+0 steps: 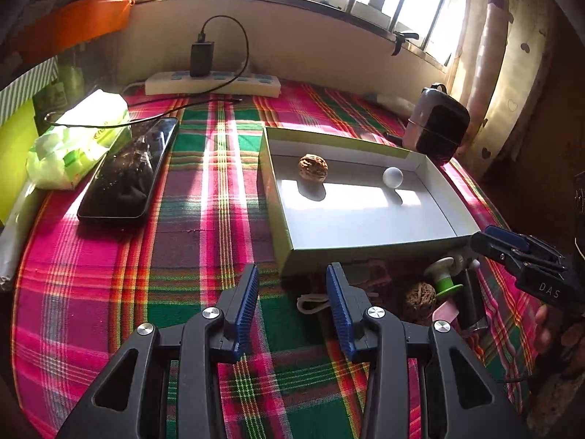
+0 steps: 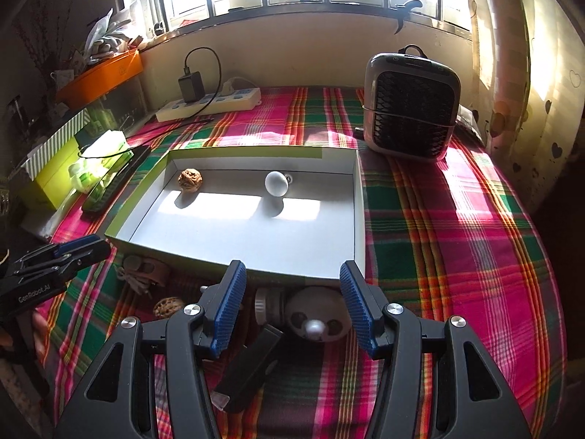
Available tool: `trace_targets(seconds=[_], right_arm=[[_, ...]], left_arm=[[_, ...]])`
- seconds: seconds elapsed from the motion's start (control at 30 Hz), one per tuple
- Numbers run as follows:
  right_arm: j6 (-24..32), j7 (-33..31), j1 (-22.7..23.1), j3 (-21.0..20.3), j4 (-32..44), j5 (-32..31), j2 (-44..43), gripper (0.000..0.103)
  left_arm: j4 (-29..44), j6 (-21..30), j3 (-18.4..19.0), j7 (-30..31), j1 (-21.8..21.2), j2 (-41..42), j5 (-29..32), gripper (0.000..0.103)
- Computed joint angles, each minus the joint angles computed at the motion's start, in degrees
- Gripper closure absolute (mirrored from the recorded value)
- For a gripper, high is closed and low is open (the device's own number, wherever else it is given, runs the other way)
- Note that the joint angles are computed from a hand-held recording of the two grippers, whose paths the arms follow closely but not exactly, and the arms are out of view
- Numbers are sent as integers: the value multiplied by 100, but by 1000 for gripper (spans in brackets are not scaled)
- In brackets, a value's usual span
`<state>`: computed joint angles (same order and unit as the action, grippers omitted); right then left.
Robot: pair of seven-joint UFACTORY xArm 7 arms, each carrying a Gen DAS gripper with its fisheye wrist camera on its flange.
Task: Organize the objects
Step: 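Lift both open grippers out of the tray toward the remaining objects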
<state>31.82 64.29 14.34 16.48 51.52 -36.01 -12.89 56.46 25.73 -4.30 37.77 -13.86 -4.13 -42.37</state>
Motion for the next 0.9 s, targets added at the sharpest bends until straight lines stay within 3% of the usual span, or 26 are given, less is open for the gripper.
trace_targets(seconds=[0.23, 0.43, 0.9], right_arm=[[-301, 113, -25, 71, -357, 92, -295, 48], [-378, 53, -39, 138, -458, 284, -313, 48], [-253, -19, 12, 219, -625, 461, -422, 48]], left_arm=[[-33, 135, 20, 654, -68, 22, -488, 66], [21, 156, -48, 764, -24, 131, -538, 66], [-176, 769, -24, 1258, -73, -162, -717, 66]])
